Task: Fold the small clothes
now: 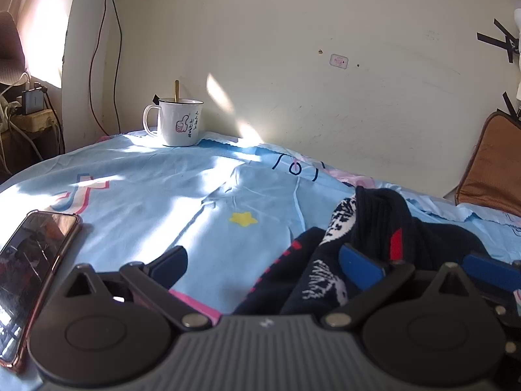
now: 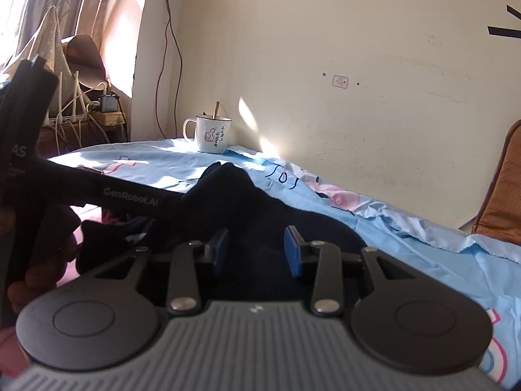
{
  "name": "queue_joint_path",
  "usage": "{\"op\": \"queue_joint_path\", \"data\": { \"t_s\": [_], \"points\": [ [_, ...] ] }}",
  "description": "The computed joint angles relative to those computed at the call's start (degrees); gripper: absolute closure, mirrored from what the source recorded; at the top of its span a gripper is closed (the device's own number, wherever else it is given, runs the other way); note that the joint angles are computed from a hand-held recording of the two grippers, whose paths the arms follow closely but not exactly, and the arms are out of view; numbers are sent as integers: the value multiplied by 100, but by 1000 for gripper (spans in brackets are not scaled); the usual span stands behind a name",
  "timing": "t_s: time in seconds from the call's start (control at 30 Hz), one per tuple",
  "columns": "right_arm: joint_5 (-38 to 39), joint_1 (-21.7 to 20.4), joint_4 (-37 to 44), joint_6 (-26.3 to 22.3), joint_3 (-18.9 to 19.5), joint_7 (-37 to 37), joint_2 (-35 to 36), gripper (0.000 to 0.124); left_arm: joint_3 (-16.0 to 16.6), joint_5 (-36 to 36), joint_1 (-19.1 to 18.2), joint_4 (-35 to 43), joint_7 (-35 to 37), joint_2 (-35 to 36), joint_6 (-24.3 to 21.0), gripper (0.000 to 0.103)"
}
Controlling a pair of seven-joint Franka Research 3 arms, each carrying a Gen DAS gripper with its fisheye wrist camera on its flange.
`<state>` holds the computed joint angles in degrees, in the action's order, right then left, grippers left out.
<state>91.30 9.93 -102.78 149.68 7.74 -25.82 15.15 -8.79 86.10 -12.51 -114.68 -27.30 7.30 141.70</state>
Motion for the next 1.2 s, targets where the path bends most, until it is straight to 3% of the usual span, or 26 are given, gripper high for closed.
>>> {"op": "queue_joint_path", "data": {
  "t_s": [0.13,0.2,0.3,0.67,0.77,0.87,1.0,1.1,1.2],
  "points": [
    [-77,-184,-419,-587,-112,-29,-314,81,-11,-2,-29,14,42,14,-84,1],
    [-46,-232,-617,-842,-175,-199,-443,69,-7,-7,-27,11,43,13,-68,1],
    [61,-200,-854,-898,-252,-477,-612,64,-3,-5,-19,2,40,4,-40,0],
    [-300,-318,-751,-1584,-381,261,-519,55,19,-16,37,-22,-63,-6,143,0],
    [-419,-459,-656,-2100,-440,596,-446,49,23,-11,48,-26,-97,-9,184,0],
    [-256,-778,-352,-2930,-506,1419,-161,49,35,-17,77,-37,-171,-18,290,0],
    [23,-911,-240,-2595,-482,2669,-31,49,36,-26,89,-37,-204,-17,332,0],
    [88,-991,-196,-2550,-447,3151,23,49,25,-21,70,-36,-182,-18,256,0],
    [58,-961,-218,-2204,-427,3636,-1,49,20,-15,59,-34,-169,-18,215,0]
  ]
}}
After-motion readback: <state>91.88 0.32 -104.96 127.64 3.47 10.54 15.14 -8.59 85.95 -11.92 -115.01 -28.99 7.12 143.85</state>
